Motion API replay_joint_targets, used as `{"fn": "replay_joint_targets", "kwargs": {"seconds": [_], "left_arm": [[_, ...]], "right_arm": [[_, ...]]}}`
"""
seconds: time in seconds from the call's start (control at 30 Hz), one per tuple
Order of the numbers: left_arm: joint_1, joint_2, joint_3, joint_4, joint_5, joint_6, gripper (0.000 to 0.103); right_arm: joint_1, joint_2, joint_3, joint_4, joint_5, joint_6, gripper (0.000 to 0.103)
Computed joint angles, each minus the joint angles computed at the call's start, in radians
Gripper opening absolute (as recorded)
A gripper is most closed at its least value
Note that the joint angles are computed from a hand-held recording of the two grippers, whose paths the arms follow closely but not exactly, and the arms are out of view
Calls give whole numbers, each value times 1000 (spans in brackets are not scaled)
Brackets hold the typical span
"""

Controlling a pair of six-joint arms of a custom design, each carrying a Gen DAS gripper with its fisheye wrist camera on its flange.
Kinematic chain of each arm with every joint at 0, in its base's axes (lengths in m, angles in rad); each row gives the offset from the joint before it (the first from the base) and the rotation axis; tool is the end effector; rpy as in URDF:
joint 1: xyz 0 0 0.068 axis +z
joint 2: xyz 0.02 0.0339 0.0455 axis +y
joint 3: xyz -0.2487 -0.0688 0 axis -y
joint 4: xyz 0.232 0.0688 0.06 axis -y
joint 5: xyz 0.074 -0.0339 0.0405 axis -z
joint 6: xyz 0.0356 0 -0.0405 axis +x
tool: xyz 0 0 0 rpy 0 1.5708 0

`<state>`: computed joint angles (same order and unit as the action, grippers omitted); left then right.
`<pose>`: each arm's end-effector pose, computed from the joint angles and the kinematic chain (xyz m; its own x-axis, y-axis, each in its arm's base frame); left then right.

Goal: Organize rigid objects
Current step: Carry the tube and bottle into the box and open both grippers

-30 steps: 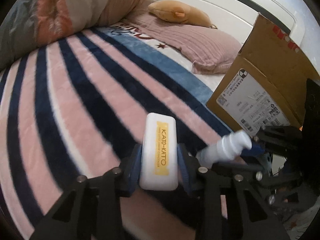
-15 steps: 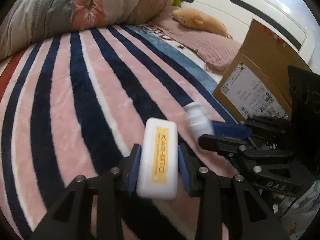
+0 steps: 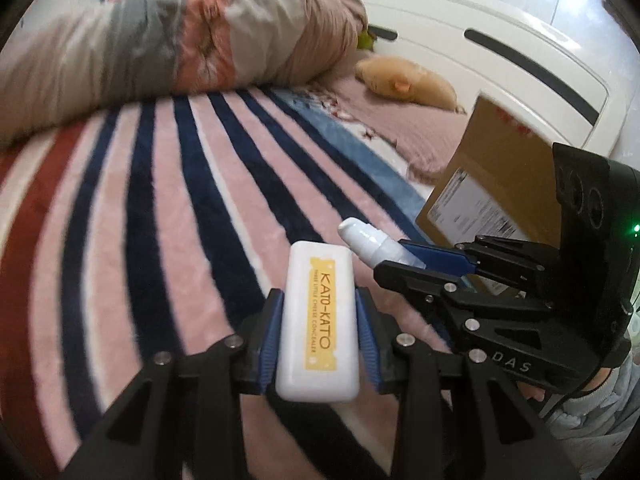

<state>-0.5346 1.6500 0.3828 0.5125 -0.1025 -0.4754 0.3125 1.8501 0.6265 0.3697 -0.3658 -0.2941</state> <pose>0.2135 -0.1222 0.0830 -0.7267 -0.0988 -0.6798 0.1238 0.9546 -0.2711 0.2762 0.1026 0.0740 -0.5385 -0.4585 -0.7070 -0.6968 0.7141 0.0676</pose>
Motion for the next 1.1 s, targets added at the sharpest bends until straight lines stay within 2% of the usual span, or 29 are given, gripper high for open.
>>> {"fn": "replay_joint_targets", "kwargs": {"seconds": [0.13, 0.27, 0.37, 0.53, 0.67, 0.8, 0.97, 1.1], "left_arm": [[-78, -259, -25, -179, -92, -26, 33], [-178, -402, 33, -341, -197, -27, 33], [-220, -424, 100, -396, -226, -13, 33], [-284, -299, 304, -438, -248, 40, 33], [-309, -156, 476, -450, -220, 80, 33], [-307, 16, 682, -494, -156, 124, 33], [-296, 190, 911, -603, -118, 158, 33], [-287, 281, 1029, -675, -98, 165, 33]], "right_arm": [[-3, -194, -69, -62, -48, -15, 20], [-55, -415, -101, -193, -116, -44, 20], [-137, -506, -84, -295, -188, -72, 20], [-363, -591, -16, -464, -323, -176, 20], [-565, -532, 107, -585, -396, -282, 20], [-668, -364, 252, -623, -342, -353, 20], [-665, -180, 378, -624, -226, -403, 20], [-642, -79, 469, -656, -180, -422, 20]]}}
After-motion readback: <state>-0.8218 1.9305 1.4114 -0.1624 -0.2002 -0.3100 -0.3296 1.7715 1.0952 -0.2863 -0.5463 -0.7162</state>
